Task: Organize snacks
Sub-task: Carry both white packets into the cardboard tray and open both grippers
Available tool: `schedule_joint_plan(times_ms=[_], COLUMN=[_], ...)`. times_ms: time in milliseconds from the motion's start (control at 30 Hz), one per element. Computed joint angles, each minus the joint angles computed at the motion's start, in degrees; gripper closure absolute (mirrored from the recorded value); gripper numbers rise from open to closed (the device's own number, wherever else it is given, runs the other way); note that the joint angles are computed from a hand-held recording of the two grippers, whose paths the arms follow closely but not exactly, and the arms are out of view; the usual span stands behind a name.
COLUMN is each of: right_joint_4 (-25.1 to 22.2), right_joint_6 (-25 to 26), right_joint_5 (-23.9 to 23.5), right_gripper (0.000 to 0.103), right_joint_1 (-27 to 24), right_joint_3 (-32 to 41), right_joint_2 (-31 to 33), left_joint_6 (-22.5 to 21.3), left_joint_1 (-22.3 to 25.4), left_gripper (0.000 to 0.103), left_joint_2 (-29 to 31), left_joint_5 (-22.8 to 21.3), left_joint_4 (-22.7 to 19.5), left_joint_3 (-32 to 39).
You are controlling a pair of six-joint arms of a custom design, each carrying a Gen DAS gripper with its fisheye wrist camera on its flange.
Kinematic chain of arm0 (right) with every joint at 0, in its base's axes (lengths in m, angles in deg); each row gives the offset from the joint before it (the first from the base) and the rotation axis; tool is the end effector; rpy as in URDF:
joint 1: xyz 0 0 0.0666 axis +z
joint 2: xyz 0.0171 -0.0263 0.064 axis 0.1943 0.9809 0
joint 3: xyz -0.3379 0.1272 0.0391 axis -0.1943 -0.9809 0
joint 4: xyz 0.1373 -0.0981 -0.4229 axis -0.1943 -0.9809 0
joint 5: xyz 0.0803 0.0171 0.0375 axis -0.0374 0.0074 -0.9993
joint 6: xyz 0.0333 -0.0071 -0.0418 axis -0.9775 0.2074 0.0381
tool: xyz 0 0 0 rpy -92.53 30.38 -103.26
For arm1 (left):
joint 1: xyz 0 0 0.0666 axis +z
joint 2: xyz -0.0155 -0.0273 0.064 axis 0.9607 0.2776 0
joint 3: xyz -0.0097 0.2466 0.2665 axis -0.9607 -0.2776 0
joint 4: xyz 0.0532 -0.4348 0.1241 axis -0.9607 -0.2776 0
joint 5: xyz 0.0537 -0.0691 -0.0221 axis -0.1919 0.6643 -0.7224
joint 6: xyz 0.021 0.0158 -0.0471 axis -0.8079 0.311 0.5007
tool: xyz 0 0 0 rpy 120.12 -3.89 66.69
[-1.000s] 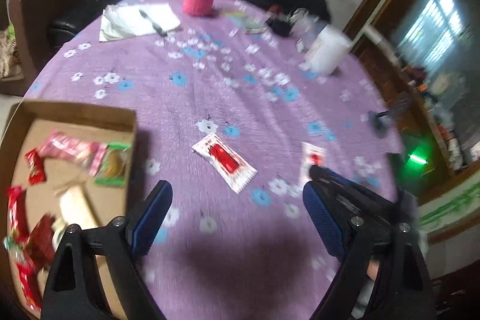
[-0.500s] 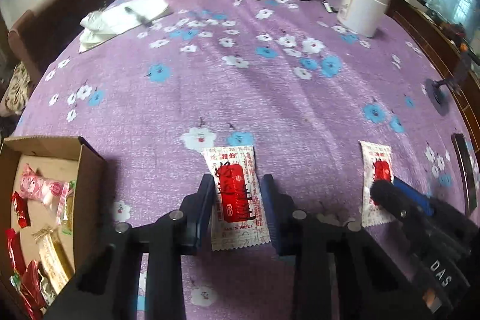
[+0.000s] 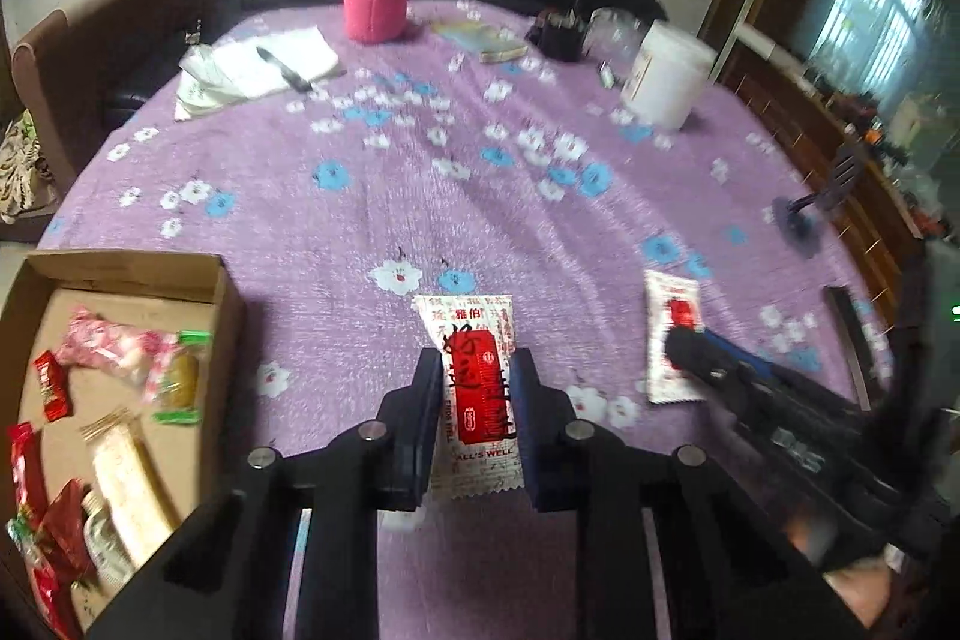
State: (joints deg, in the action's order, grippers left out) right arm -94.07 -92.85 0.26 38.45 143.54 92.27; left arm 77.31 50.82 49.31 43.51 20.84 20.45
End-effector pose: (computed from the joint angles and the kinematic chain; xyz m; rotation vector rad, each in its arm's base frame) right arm 0.5149 0.2638 0.2628 0.1360 2.4067 0.4846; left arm 0.5280 -0.2253 0.2997 0.1477 2.4930 -0.2890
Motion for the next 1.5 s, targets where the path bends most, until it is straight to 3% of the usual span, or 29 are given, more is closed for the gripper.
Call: schedule_joint_plan(times_ms=[200,433,600,767,1000,1233,1500], right_joint_4=[3.07,3.17,0.23,-2.38,-4.24,-7.09,-12.27], right_joint_6=[1.10,2.31,5.06,6.85,9.08,9.58,11.49], right_joint_5=[-0.30,1.54,4.25,4.20,2.26,-0.92,-0.24], right_gripper=[0.080,0.080,0.080,0.080,0.079,0.079,0.079], right_joint_1=[1.02,2.52,5.27,9.21,14.06,17.74,19.70], right_joint_3=[-1.17,-1.06,0.24,2.21,7.13,14.32,23.46], right_joint_2=[-1.28,-1.35,-1.35,-1.50,0.83,7.34,15.18], left_joint_6=[0.15,-0.45,-2.05,-1.46,-1.57,-0.26,-0.15], left_joint_1=[3.17,11.41,16.38,20.26,22.59,23.95,22.43], left_gripper=[0.081,0.080,0.080,0.080,0.080,0.080,0.080], left_joint_2=[-10.29,-21.12,-24.35,-26.45,-31.90,-36.84,-36.15], left_joint_5=[1.49,0.58,1.34,4.82,6.62,9.16,7.02], left_joint_4=[0.86,-0.47,-0.87,0.31,-0.83,-1.93,-1.25], left_joint_3=[-6.47,-13.46,-16.60,-19.85,-26.10,-31.88,-33.19])
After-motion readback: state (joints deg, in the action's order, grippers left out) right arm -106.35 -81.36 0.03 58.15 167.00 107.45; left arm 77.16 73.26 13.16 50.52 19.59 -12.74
